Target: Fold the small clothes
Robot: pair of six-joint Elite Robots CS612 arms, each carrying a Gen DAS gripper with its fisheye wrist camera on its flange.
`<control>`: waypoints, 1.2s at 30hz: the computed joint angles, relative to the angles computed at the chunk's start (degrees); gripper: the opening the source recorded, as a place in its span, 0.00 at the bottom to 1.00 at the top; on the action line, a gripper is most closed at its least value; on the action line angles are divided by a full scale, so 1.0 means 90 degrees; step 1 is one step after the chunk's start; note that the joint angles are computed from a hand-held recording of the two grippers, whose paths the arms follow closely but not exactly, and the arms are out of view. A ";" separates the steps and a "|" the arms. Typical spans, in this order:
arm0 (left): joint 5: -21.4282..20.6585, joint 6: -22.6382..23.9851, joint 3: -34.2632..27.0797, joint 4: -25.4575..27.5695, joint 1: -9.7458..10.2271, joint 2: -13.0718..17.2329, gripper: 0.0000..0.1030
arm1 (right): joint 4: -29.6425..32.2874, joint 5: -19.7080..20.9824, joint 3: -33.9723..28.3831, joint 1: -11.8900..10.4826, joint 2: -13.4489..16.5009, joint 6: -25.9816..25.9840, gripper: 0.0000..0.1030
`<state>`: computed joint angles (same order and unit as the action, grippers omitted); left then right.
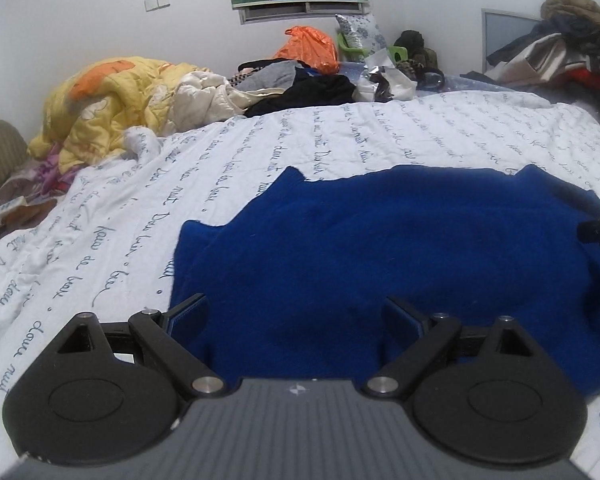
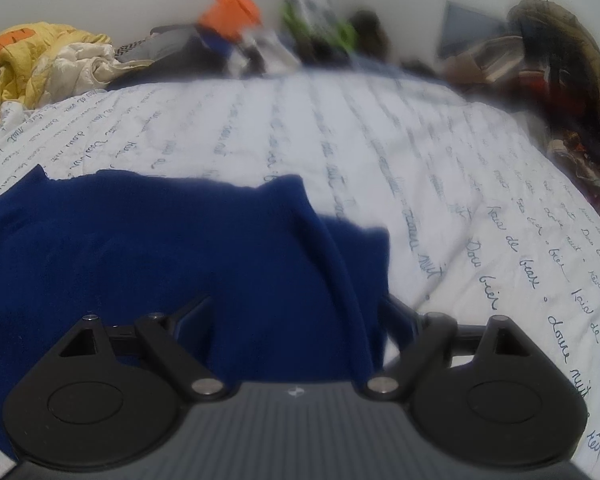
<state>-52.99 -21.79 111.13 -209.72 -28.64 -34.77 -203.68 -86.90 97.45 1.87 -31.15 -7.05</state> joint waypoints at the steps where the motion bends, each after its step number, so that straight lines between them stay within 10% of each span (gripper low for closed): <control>1: 0.0006 0.0013 0.0006 -0.0013 0.0009 -0.0002 0.90 | 0.0007 0.0005 0.0004 0.0000 0.0002 0.0002 0.87; 36: -0.0007 0.0007 0.0211 -0.0302 0.0118 -0.0004 0.94 | -0.0108 -0.0278 0.0030 0.0078 0.0069 -0.0038 0.87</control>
